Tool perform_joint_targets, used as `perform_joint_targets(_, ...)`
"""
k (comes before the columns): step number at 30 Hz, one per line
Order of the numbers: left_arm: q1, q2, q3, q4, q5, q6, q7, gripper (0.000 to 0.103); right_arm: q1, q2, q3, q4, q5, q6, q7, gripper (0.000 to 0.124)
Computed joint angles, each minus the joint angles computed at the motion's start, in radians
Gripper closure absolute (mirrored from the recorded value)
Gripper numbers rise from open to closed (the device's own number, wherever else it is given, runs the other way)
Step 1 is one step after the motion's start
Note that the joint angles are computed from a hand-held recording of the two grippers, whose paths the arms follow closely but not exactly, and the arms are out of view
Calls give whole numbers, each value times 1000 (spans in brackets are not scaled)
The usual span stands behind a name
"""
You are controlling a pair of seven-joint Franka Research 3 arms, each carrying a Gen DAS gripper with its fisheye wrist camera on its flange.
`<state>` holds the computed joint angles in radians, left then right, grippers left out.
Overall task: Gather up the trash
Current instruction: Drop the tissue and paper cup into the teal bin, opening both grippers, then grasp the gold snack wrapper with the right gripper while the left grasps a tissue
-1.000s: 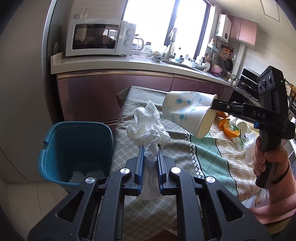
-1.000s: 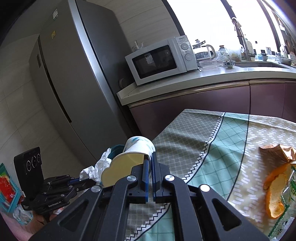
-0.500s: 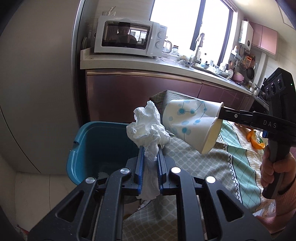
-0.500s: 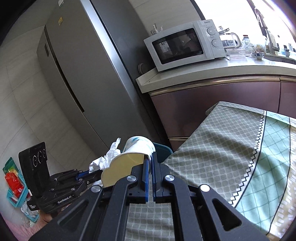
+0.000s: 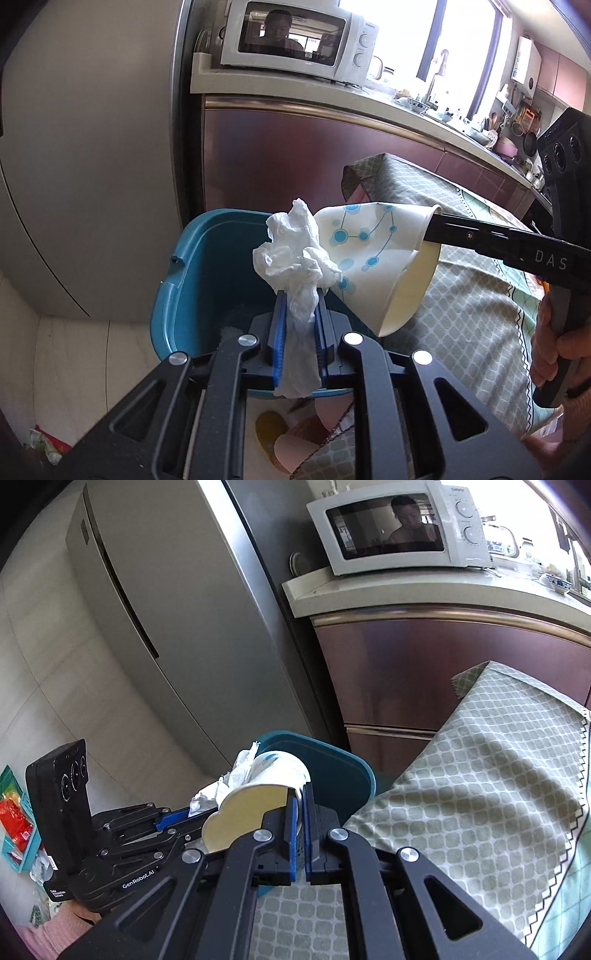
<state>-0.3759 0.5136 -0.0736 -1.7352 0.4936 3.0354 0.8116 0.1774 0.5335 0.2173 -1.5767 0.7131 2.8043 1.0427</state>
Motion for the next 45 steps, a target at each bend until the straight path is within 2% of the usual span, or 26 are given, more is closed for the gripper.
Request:
perform_joint_targets(2, 24, 28, -24, 31, -22, -28, 25, 89, 25, 32, -25, 41, -40, -19, 42, 122)
perform_joint_targets(7, 33, 90, -35, 103, -51, -79, 50, 88, 49, 103, -54, 132, -120, -72, 129, 121)
perform_joint_targets(10, 28, 126, -29, 150, -61, -106, 56, 84, 52, 137, -61, 177, -150, -105, 176, 117)
perform_joint_targets(12, 21, 152, -25, 187, -65, -130, 55, 79, 53, 150, -67, 197, -167, -128, 210, 109)
perform_joint_targets(15, 23, 188, -34, 235, -77, -160, 67, 78, 37, 149, -49, 190, -161, -116, 208, 107)
perform_joint_targets(18, 16, 213, -33, 268, -83, -179, 71, 74, 20, 123, -31, 145, -145, -88, 180, 107)
perform_joint_targets(22, -3, 218, -20, 274, -72, -176, 61, 74, -7, 75, -7, 68, -101, -51, 128, 107)
perform_joint_targets(28, -47, 171, 20, 221, -25, -111, 1, 72, -61, -35, 34, -82, 22, -5, 3, 103)
perform_joint_targets(35, -115, 114, 59, 179, 55, -11, -62, 66, -101, -203, 59, -272, 262, 67, -231, 96)
perform_joint_targets(37, -119, 99, 45, 166, 65, 13, -54, 63, -110, -251, 56, -320, 346, 83, -299, 95)
perform_joint_targets(40, -108, 101, -10, 178, 52, 32, -6, 62, -118, -334, 40, -403, 477, 100, -403, 95)
perform_joint_targets(43, -86, 125, -94, 213, 18, 32, 87, 62, -109, -423, 6, -496, 587, 122, -485, 95)
perform_joint_targets(45, -67, 158, -171, 260, -14, 15, 180, 60, -96, -479, -23, -556, 636, 146, -515, 95)
